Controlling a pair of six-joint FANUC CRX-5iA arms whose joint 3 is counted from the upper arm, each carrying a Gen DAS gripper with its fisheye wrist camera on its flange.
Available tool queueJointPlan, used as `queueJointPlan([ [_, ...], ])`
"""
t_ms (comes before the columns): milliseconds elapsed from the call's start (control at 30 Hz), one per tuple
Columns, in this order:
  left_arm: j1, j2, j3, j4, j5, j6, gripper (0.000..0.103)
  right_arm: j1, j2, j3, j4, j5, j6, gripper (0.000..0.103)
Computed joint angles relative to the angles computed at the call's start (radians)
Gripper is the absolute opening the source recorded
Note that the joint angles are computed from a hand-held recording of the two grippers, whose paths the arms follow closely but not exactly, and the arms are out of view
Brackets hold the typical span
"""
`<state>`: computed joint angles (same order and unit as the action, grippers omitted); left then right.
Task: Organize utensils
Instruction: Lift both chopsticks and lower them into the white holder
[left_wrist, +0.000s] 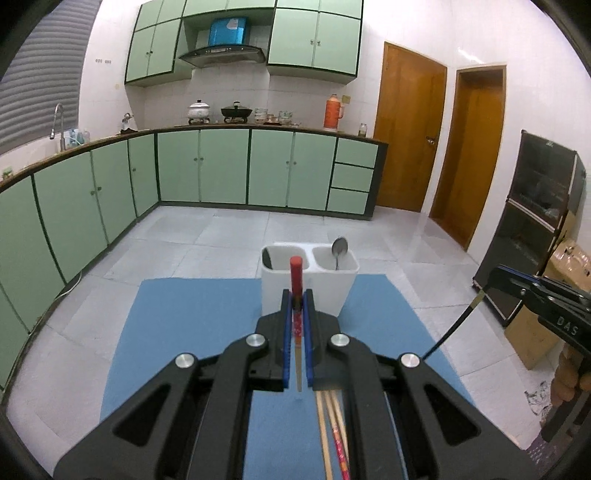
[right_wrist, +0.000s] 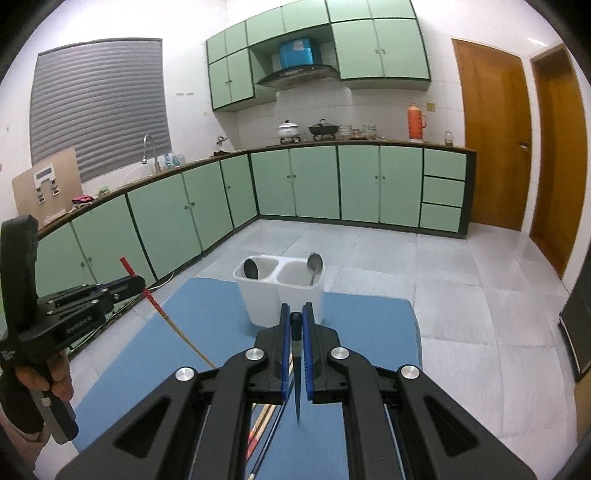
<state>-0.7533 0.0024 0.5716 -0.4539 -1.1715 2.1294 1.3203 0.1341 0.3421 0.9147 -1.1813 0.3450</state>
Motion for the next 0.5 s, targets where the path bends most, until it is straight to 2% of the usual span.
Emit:
queueJointPlan([
  [167,0.012,0.015,0.045,-0.006,0.035,-0.013,0.005,-0.036,0.026,0.074,-0.019,0.041,0.075,0.006],
  [333,0.026,0.047,0.115,-0.023,0.077,-0.031,0.005,-0.075,0.086,0.201,-0.006,0.077,0.154,0.006],
  [500,0.038,0.119,0.235,-0.058,0.122,-0.035,0.005,-0.135,0.202,0.412,-0.001,0.102,0.243,0.006],
])
